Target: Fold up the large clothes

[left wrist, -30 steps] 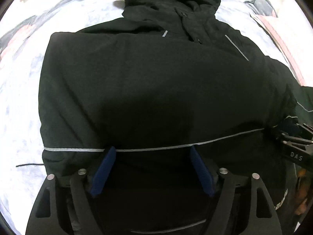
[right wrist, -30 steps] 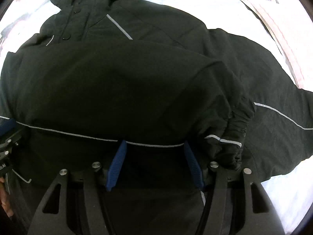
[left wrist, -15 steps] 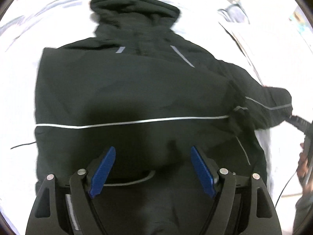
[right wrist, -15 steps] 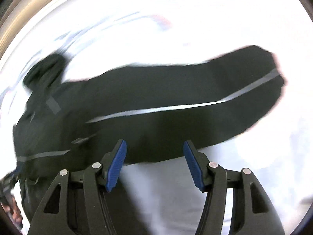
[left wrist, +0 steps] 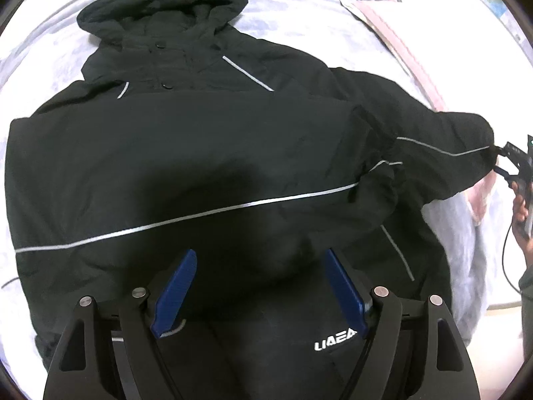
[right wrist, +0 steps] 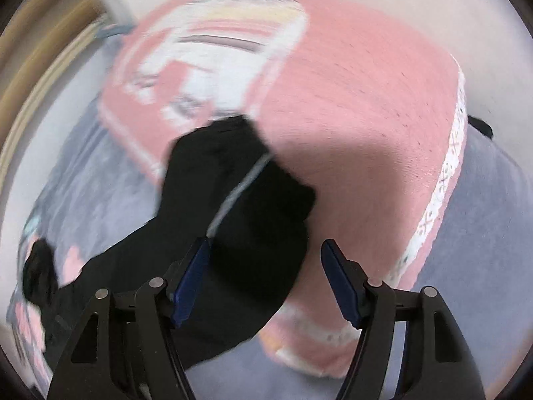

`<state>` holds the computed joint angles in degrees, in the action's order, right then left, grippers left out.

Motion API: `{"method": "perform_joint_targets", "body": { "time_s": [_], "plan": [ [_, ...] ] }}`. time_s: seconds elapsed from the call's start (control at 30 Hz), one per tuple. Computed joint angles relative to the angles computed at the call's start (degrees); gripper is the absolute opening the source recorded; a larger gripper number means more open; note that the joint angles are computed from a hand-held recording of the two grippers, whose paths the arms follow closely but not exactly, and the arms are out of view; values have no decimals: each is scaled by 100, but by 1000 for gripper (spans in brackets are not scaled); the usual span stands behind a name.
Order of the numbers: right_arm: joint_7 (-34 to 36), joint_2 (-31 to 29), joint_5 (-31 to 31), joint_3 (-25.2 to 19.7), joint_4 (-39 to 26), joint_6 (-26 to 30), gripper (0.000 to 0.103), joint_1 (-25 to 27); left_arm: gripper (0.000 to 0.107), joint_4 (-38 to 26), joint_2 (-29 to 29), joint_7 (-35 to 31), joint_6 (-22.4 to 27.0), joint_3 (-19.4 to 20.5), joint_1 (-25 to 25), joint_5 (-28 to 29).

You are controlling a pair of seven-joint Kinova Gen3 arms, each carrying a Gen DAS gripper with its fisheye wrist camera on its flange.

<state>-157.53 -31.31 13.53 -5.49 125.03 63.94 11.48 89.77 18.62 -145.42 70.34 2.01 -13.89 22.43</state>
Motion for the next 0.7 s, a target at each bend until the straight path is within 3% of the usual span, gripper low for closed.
{"method": "perform_joint_targets", "body": {
  "time_s": [0.07, 0.1, 0.13, 0.27, 0.33, 0.43, 0.57, 0.7],
  "plan": [
    [-55, 77, -5, 84, 124, -265, 74, 29, 80, -22, 9, 1, -29, -9, 5, -26],
    [-96, 96, 45, 5, 141, -386, 66, 36, 80, -26, 18, 13, -48, -12, 8, -35],
    [-89, 96, 67, -55, 116, -414, 45, 16, 80, -30, 31, 37, -72, -17, 16, -52],
    [128, -106, 30, -330, -110, -476, 24, -302, 80, -99, 167, 174, -72, -29, 10, -118],
    [132, -246, 47, -482, -212, -445, 22, -272, 80, -45, 181, 193, -223, -26, 10, -132],
    [-124, 2, 338, -771, -317, 46, 19, 117, 80, -39, 272, 374, -414, -55, 16, -175],
    [-340, 415, 337, -209, 20, -66, 16, 16, 80, -226, 485, 721, -348, -63, -70, -206],
    [-289, 350, 248, -321, -229, -69, 15, -238, 80, -349, 484, 623, -275, 4, -275, -88]
  ]
}}
